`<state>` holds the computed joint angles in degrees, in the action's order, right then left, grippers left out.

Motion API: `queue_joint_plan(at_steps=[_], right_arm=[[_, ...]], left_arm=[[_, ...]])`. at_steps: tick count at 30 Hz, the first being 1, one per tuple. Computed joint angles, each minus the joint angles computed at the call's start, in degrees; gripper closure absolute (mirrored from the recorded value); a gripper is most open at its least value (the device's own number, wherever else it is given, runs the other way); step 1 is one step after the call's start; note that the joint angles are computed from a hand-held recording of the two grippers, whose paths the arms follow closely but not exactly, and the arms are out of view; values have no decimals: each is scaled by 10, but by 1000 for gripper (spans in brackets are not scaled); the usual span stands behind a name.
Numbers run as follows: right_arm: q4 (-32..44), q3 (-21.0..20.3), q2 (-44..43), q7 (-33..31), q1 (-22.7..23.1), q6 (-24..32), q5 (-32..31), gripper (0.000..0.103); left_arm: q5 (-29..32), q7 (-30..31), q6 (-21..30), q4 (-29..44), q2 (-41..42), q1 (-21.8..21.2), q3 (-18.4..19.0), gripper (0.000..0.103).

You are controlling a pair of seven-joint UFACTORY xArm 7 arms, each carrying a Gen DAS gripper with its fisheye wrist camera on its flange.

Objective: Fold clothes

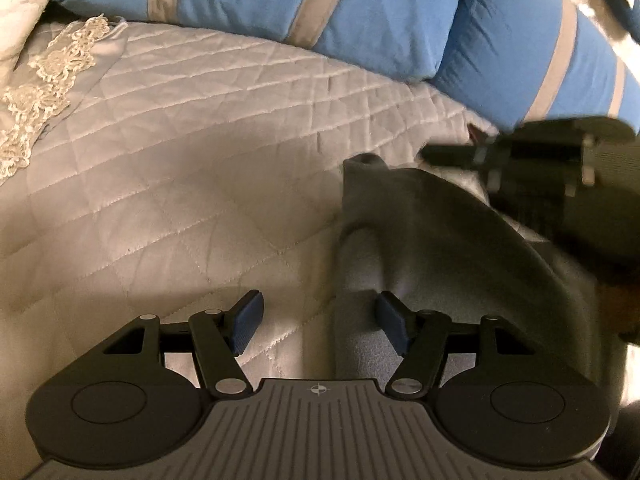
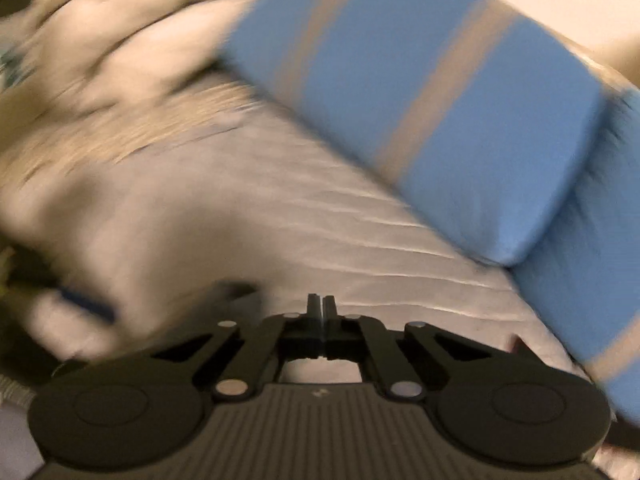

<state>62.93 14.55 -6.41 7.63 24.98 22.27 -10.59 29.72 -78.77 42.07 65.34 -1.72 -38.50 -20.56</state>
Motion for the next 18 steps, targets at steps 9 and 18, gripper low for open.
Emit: queue_joint_plan(at_steps=[9, 18], right_arm=[[7, -33, -18, -295, 46, 48, 229, 73], [31, -3, 16, -332, 45, 69, 165, 69]], left_arm=[[8, -4, 11, 9, 7, -6, 1, 40], [12, -8, 7, 6, 6, -7, 1, 39]])
